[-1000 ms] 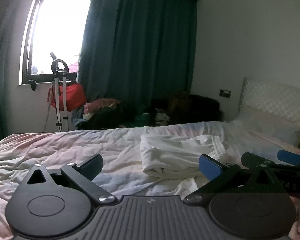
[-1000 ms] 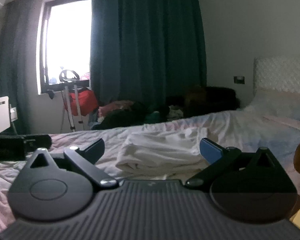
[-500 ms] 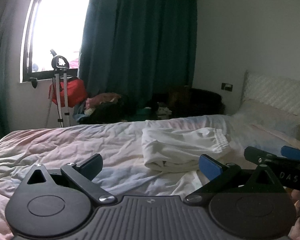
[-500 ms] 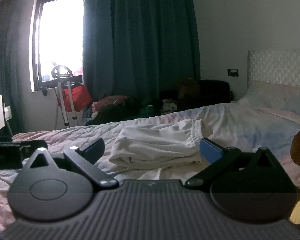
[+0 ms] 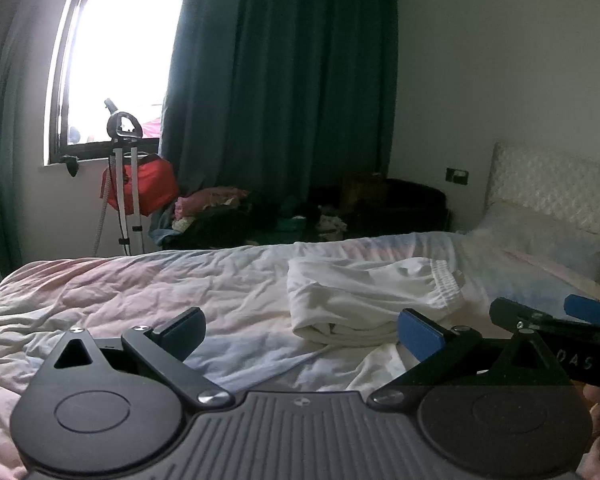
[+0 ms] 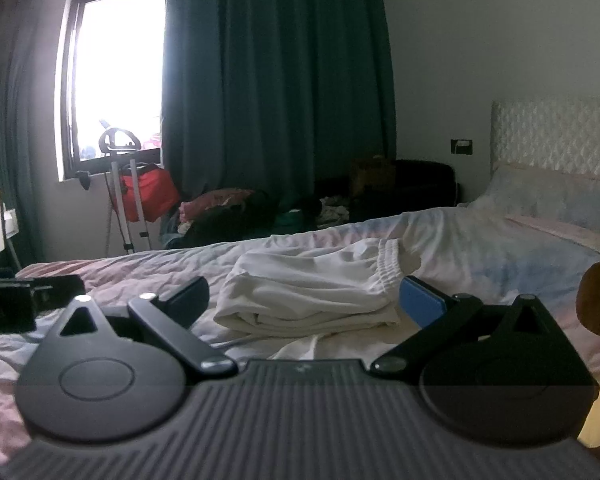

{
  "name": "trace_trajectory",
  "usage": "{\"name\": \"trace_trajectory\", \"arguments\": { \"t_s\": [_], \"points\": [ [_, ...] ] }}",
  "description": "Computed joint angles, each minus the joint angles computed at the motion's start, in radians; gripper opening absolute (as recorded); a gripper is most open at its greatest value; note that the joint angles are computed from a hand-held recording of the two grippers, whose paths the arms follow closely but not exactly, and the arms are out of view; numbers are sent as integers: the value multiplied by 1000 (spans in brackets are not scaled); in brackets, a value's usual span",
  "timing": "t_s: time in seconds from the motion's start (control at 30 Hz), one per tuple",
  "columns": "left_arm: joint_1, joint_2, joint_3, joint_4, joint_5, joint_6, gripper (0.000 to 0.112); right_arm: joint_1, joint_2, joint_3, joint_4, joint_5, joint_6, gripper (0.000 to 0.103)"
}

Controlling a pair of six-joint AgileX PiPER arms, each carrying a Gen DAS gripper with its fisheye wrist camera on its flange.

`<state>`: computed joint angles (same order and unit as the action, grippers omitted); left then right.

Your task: Fold clothes

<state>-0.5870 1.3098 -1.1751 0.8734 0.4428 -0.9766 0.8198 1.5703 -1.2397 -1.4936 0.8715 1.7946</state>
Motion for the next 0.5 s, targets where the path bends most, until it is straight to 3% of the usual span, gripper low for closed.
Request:
{"name": "trace_trajectory", "arguments": {
  "t_s": [0.5],
  "points": [
    [10,9,-1,-45,-12,48,103,4,11,-16,14,5,-27,103]
  ]
}}
